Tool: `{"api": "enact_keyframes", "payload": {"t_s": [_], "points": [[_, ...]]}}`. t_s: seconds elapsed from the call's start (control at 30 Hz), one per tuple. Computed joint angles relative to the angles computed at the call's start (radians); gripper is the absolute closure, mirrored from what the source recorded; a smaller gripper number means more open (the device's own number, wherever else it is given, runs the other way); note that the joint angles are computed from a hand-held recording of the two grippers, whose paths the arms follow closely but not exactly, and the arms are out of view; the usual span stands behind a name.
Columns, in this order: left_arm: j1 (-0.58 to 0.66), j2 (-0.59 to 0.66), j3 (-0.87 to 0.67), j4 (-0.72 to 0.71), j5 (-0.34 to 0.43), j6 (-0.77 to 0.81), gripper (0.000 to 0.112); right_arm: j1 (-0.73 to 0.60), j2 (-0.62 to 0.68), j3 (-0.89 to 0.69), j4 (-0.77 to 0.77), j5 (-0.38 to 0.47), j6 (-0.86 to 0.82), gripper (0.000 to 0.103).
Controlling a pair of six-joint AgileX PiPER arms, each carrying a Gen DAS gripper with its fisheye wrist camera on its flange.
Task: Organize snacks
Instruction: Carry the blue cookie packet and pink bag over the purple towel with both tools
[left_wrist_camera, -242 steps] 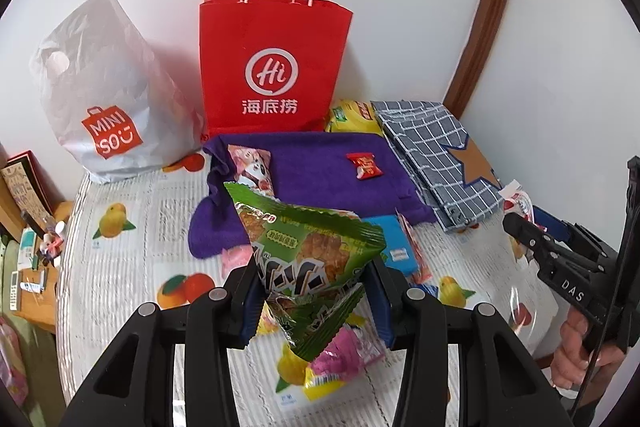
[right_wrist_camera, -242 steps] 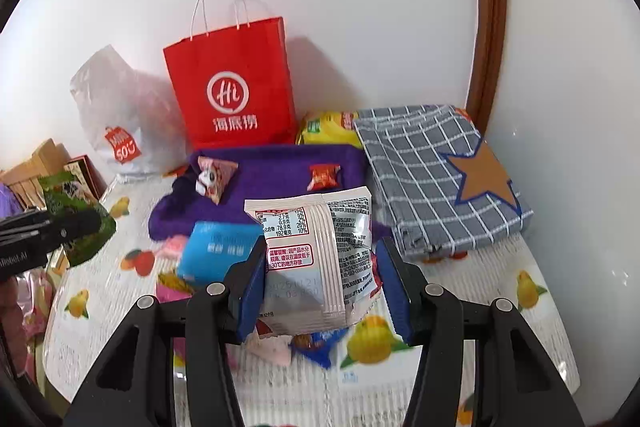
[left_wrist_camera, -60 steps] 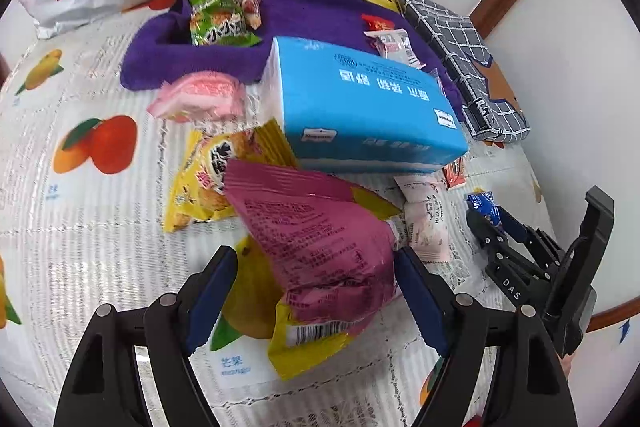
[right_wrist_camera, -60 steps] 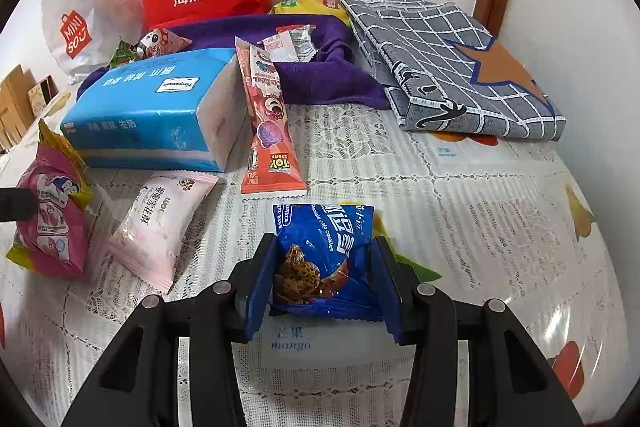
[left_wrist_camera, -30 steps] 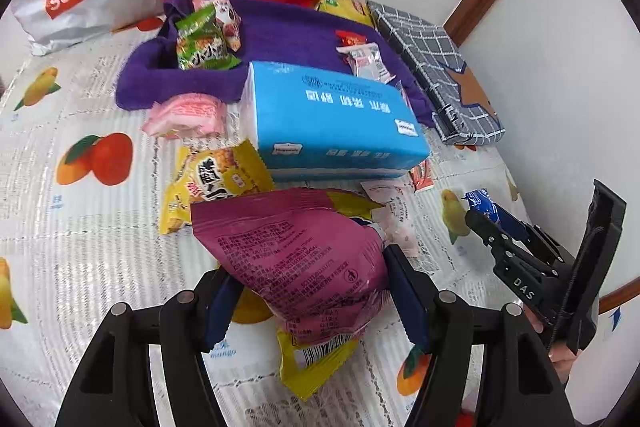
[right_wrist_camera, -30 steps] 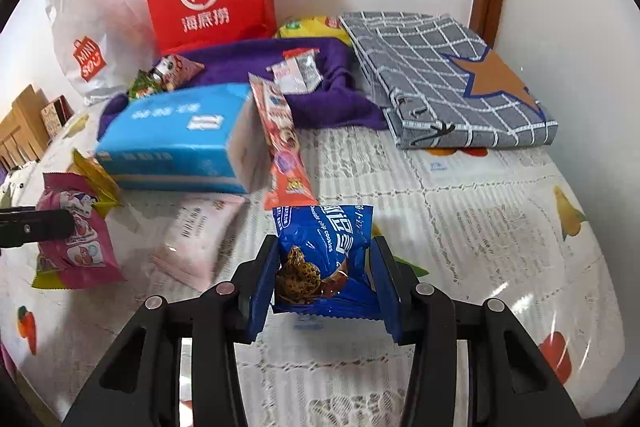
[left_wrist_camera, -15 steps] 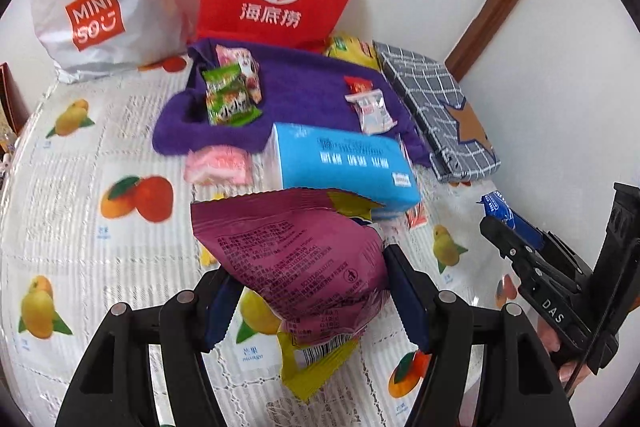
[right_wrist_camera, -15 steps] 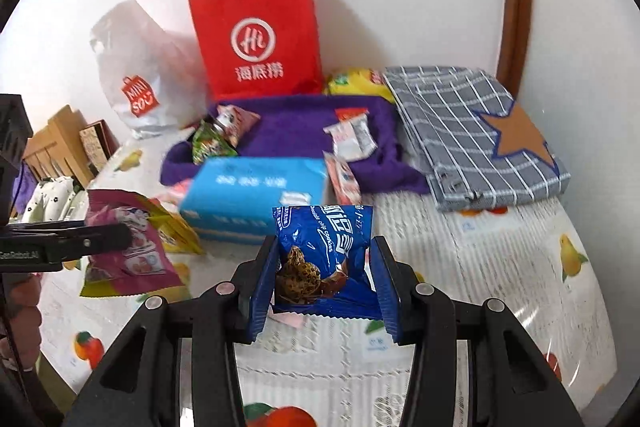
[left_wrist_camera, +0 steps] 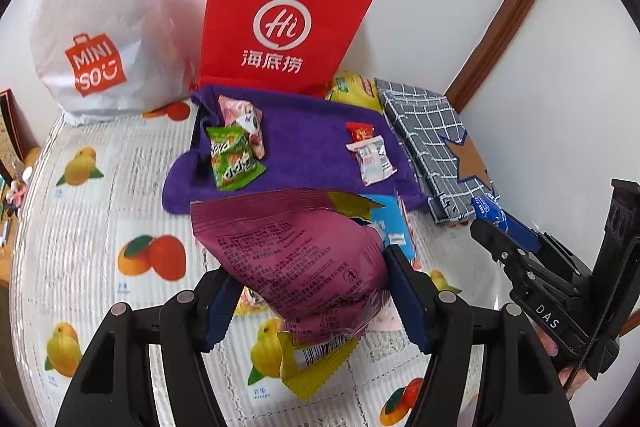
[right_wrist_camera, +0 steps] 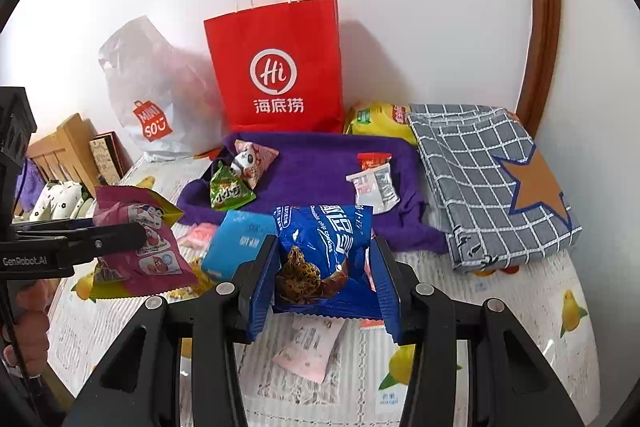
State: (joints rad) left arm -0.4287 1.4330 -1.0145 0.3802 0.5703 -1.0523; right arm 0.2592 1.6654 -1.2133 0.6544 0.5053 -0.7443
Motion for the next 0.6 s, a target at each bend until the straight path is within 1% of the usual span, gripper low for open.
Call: {"api": "enact_keyframes", "payload": {"t_s": [0.23,0.6], "points": [[0.041,0.025,-0.054,-0.052,0.01,0.093,0.046,0.006,0.033,-0.065,-0.054,0.014,0.075,0.058],[0.079,0.048,-0.095,-0.084,0.01,0.158,0.046,0.021,0.09,-0.169,-0.142,0.031,0.179,0.058]]}}
